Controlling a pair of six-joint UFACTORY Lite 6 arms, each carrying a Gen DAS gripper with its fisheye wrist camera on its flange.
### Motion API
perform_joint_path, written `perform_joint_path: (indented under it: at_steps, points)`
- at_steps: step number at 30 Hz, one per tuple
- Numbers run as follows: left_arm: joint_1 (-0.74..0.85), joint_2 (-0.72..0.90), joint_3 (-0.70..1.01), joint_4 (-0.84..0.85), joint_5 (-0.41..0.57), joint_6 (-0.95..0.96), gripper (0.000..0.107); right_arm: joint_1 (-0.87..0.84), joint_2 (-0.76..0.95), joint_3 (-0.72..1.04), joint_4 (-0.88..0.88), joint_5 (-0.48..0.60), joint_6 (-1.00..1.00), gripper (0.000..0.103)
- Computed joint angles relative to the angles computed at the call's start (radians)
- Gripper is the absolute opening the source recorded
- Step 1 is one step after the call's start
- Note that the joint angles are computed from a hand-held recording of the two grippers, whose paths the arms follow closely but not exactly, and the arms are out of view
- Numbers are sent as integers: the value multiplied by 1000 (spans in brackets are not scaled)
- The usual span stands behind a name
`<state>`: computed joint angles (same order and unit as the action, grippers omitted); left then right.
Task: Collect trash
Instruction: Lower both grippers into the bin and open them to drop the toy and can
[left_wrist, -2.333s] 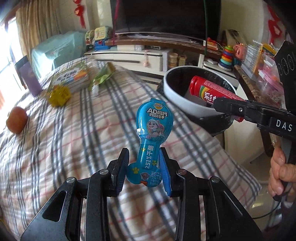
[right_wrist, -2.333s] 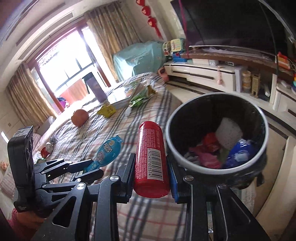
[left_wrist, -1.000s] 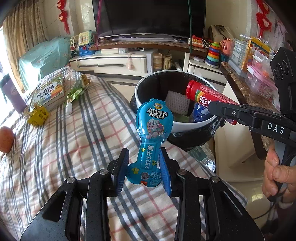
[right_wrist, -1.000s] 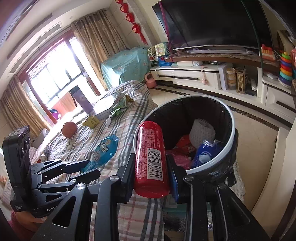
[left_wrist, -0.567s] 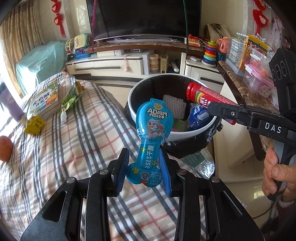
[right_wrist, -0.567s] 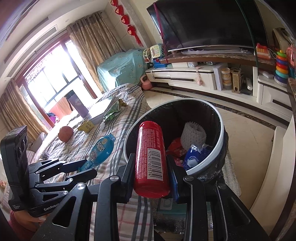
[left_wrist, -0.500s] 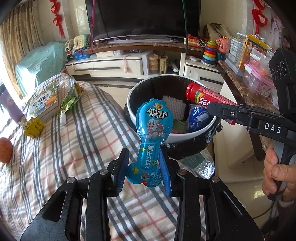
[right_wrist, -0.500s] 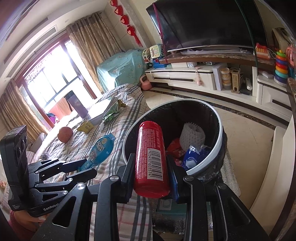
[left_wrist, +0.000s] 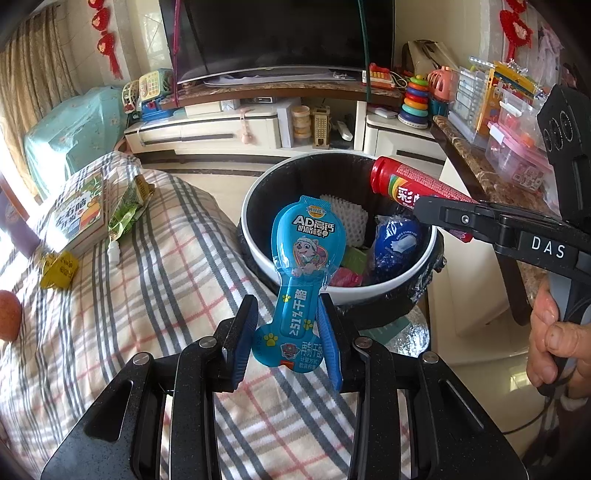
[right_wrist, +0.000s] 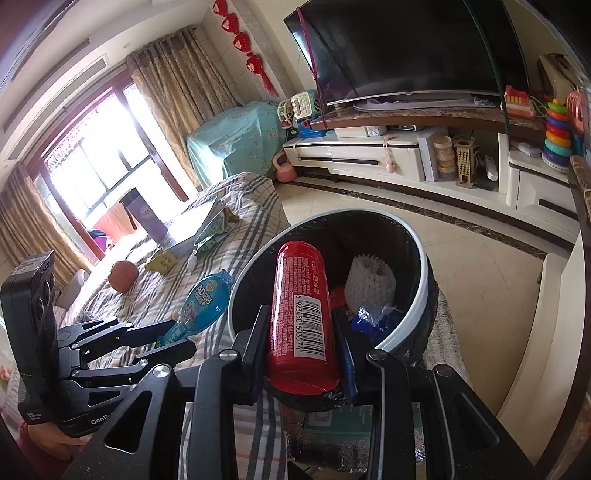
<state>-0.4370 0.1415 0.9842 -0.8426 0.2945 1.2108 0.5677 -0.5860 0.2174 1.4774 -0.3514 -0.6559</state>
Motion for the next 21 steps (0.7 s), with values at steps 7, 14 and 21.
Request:
perform_joint_path:
  at_steps: [7,14,21]
  points:
    - [-21,43,58,69,-4,-76,32,-65,6,4,-39,44,-4,32]
    - [-51,106,135,184,-6,-196,32,-148,47,22,-192,104,103,32]
    - [-74,176,219,301,-1,-315,32,-204,90,47,-316,141,187,32]
